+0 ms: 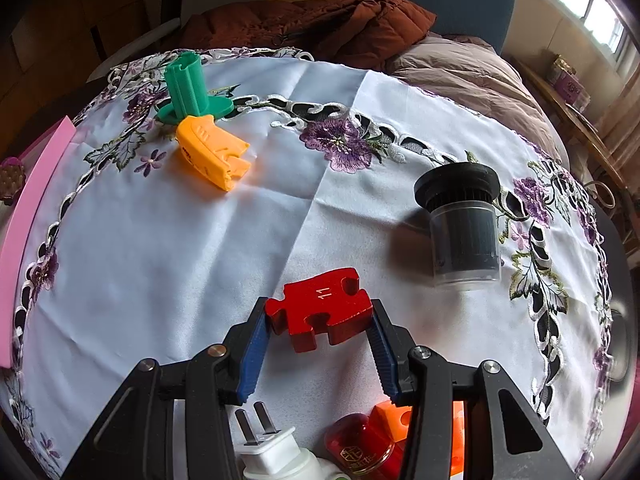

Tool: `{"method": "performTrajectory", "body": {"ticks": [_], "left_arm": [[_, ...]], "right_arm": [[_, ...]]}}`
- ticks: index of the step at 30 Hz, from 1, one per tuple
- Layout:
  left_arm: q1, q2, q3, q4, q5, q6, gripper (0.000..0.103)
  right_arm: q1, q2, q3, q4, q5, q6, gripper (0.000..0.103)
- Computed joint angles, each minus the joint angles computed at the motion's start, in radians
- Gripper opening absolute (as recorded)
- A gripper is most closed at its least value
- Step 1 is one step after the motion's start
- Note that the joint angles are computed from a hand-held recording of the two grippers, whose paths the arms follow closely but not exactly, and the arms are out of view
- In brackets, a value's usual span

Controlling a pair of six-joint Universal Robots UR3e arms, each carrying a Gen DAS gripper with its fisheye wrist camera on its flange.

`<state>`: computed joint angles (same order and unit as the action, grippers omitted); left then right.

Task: Organize rigid objects
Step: 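Carry the yellow soap toward the tray with left tool while right tool grasps red puzzle block, then release the yellow soap in the tray and withdraw the left tool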

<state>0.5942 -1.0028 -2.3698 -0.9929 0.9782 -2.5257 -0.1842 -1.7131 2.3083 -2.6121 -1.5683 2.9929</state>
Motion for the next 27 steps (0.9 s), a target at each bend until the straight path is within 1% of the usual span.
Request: {"method": "performTrajectory", "body": {"ticks": [3,4,7,9,11,13,15,17,19,23,27], "left_arm": [[0.019,-0.158,0.033,0.131,0.048,-0.037,0.028],[0.015,-0.234,0.057,0.176,0.069,-0.044,0.028],[-0.008,-0.389,0.113,0.274,0.12,-0.08,0.028],[-0.021,-0.454,0.124,0.361,0.156,-0.122,0.028],[-0.026,-0.507,0.133,0.432,0.169,-0.134,0.029],[-0.047,-0.55,0.14,0.512,0.206,-0.154,0.031],[-0.059,-0.579,0.162,0.53,0.232,-0.16,0.036],[-0.041,-0.57,0.168,0.515,0.222,-0.167,0.042],[-0.012,-0.535,0.16,0.485,0.194,-0.158,0.045],[0.049,-0.407,0.082,0.441,0.154,-0.127,0.045],[0.111,-0.236,-0.014,0.381,0.135,-0.09,0.045]], "right_arm": [[0.001,0.0,0.001,-0.001,-0.001,0.001,0.048],[0.001,0.0,0.001,0.0,0.0,0.001,0.048],[0.006,-0.001,0.0,0.0,-0.005,0.003,0.048],[0.006,0.0,0.0,-0.001,-0.006,0.002,0.048],[0.003,-0.001,0.001,-0.001,-0.003,0.0,0.048],[0.0,-0.002,0.002,0.0,-0.001,0.0,0.048],[-0.002,-0.003,0.002,0.002,0.001,-0.002,0.048],[-0.003,-0.003,0.002,0.002,0.001,-0.003,0.048],[-0.002,-0.003,0.001,0.003,0.001,0.0,0.048],[0.001,0.0,0.0,0.002,-0.003,0.002,0.048],[0.006,0.006,-0.001,-0.005,-0.009,0.004,0.048]]}}
